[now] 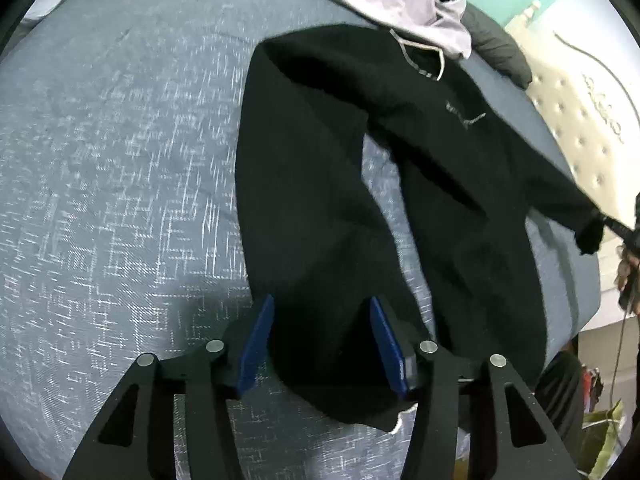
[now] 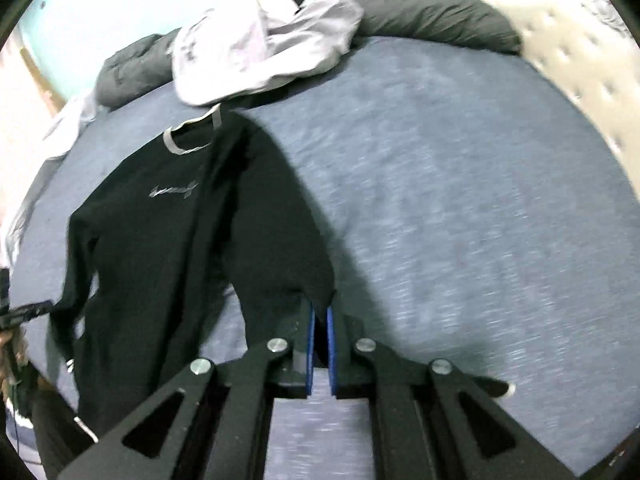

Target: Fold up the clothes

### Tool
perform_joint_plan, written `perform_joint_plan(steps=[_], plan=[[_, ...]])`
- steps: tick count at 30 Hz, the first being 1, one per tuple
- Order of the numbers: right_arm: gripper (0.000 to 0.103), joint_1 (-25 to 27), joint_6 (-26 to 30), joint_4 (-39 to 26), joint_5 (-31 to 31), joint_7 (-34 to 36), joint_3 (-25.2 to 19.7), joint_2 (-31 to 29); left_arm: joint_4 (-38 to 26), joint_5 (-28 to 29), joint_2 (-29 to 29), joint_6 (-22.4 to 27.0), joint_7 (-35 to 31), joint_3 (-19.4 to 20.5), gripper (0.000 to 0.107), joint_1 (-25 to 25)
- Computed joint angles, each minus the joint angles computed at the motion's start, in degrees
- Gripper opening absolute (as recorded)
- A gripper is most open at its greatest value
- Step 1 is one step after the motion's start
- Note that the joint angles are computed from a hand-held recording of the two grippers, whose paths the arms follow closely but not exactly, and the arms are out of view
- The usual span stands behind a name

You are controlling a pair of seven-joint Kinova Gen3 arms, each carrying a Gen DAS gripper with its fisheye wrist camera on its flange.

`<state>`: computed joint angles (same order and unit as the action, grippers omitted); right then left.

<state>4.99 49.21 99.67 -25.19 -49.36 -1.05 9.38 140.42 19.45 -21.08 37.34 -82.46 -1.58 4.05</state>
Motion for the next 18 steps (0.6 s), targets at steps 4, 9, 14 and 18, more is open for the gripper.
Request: perform_joint_plan(steps=[4,9,14,18], plan=[[0.005,0.27,-2.02,-1.46,2.52,-1.41,0.9,0.91,1.47,2.31,3.0,-1.68,-2.03,-2.04,0.054,0.15],[0.005,-0.98,-8.33,-0.6,7.69,-5.94,0.89,3.76,2.86,5.29,4.35,-3.27,-5.36,-3.63,0.05,-0.2],[0.005,-0.07,-10.02,-0.06,8.7,-6.99,-0.5,5.67,2.8,5.58,5.19,-4.24,-5.33,-1.11,0.007,-0.96],[0.005,0.35,-10.31,0.32,8.99,-7.62,-0.9,6.22,0.43,0.48,2.58,-1.75,-0.66,2.6,0.005,-1.8]])
